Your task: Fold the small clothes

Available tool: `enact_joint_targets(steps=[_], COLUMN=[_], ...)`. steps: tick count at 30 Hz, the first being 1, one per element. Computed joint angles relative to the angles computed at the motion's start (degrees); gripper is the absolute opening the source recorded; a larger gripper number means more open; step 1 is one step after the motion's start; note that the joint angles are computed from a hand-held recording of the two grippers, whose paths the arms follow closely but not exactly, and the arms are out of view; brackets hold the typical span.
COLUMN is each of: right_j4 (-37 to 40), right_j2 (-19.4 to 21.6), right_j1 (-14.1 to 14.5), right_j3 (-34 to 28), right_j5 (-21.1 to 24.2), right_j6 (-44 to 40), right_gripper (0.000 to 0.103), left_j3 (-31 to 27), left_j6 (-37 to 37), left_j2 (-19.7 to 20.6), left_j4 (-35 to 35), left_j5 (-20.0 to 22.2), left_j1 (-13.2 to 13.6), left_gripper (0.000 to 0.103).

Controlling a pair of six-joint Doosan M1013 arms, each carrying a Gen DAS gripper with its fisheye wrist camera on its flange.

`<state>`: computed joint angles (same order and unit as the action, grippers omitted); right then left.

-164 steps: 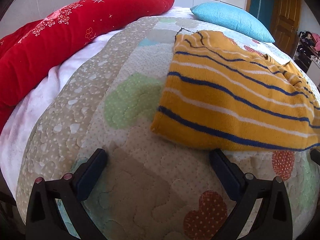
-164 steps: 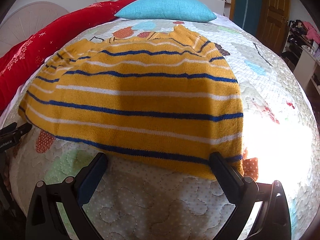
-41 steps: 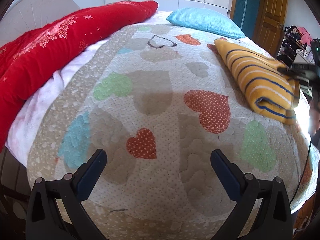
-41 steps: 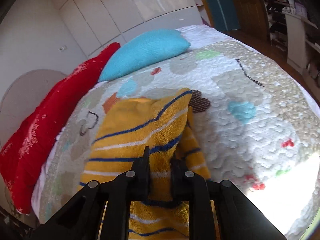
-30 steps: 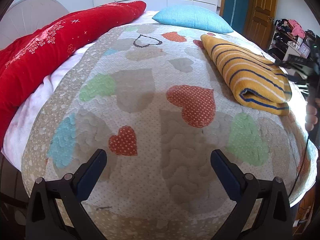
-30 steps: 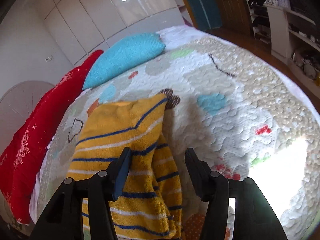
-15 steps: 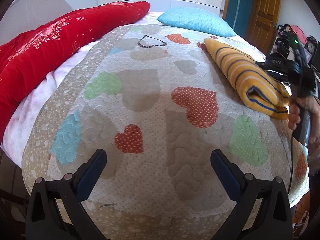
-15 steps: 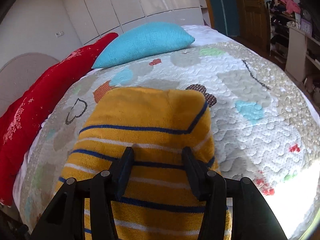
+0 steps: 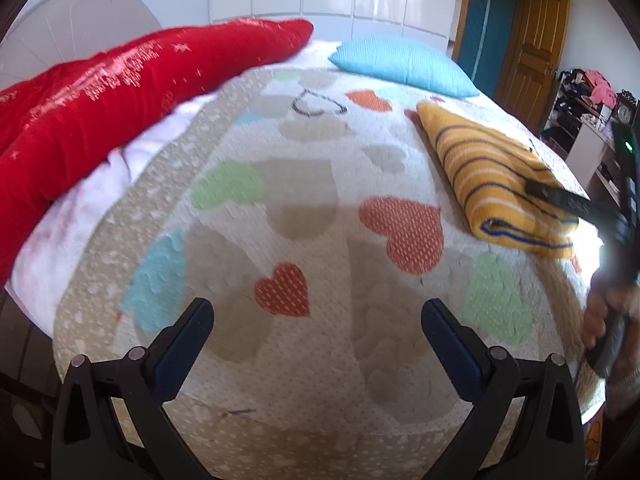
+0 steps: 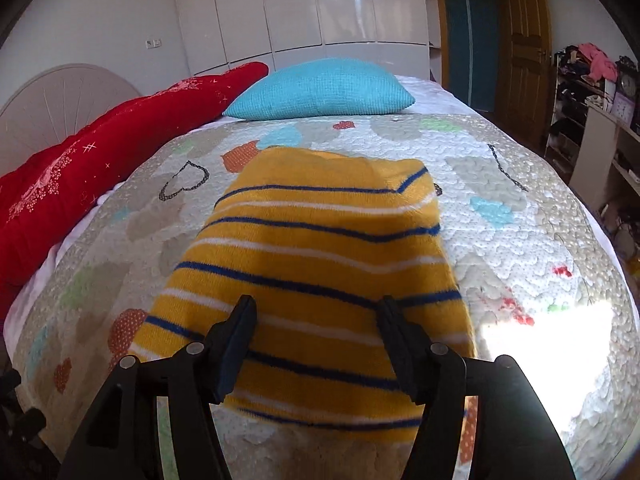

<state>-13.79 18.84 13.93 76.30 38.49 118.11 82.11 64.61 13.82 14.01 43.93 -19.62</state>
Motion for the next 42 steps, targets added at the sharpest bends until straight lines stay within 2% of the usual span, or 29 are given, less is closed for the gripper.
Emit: enact_joint_targets(steps=[4,7,10,13,16,19,22,23,26,29,33,37,42], right_j4=[-6.77,-10.43,-10.47,-11.76,-14.94,-17.29,-18.56,-19.23,-19.33,-18.46,-16.25,-12.77,-13.36], right_j2=[-4.63,-7.8,-10.73,-13.02,-14.75,-15.68,-16.19,-16.21,-15.3,-14.31,-13.12,-12.26,-11.47], right_j1=[0.64,0.56,-0.13,-0.34,0.22,1.0,1.89,2.35,3.41,4.3,4.88,5.01,5.88], right_j3=[5.93,9.72,12.62,14.22,14.97,14.83,14.67,14.61,13.75,13.22,12.79,12.16,11.37], right_j5=[-1.39,-0.69,-0.68,-0.57,-0.82,-0.82,-1.49,-1.4,0.27,1.97,3.3,3.68,4.53], right_j6=[8.38,14.74,18.42,21.26,23.96,25.86,25.79,25.75,23.34,20.39,17.98,15.38,14.09], right_gripper=[0.069,0.071,0.072,0.072,0.074,0.075,0.079,0.08,0.081,0.081,0.081,0.081,0.082], left_j3=[1.78,3.68,4.82,5.49,4.88,3.13,0.95,0.53,0.18,0.71,-0.08,0.01,0.04], left_j6=[-9.36,-21.64,-35.37,-41.11,-42.79,-37.66,-24.32,-21.3,-16.02,-14.02,-9.03,-9.34,-8.29], left_j2=[-1.63,-3.15,-4.39,-5.67,-6.49,-6.66,-6.12,-5.9,-5.16,-4.5,-3.3,-3.08,-2.84], left_j4=[11.28,25.38,41.03,47.72,50.63,45.22,28.78,25.18,20.51,18.49,11.33,10.14,8.8], left_j5=[-3.86,-6.92,-6.01,-7.42,-9.19,-13.62,-16.01,-15.3,-12.27,-10.1,-5.16,-2.69,-1.5], left_j1=[-1.39,-3.08,-5.17,-5.94,-6.34,-5.61,-4.55,-4.55,-4.99,-5.04,-4.12,-3.85,-3.75], left_gripper=[0.103,0.103,0.103,0.103,0.103,0.103,0.103,0.103,0.103,0.103,0.103,0.103,0.103])
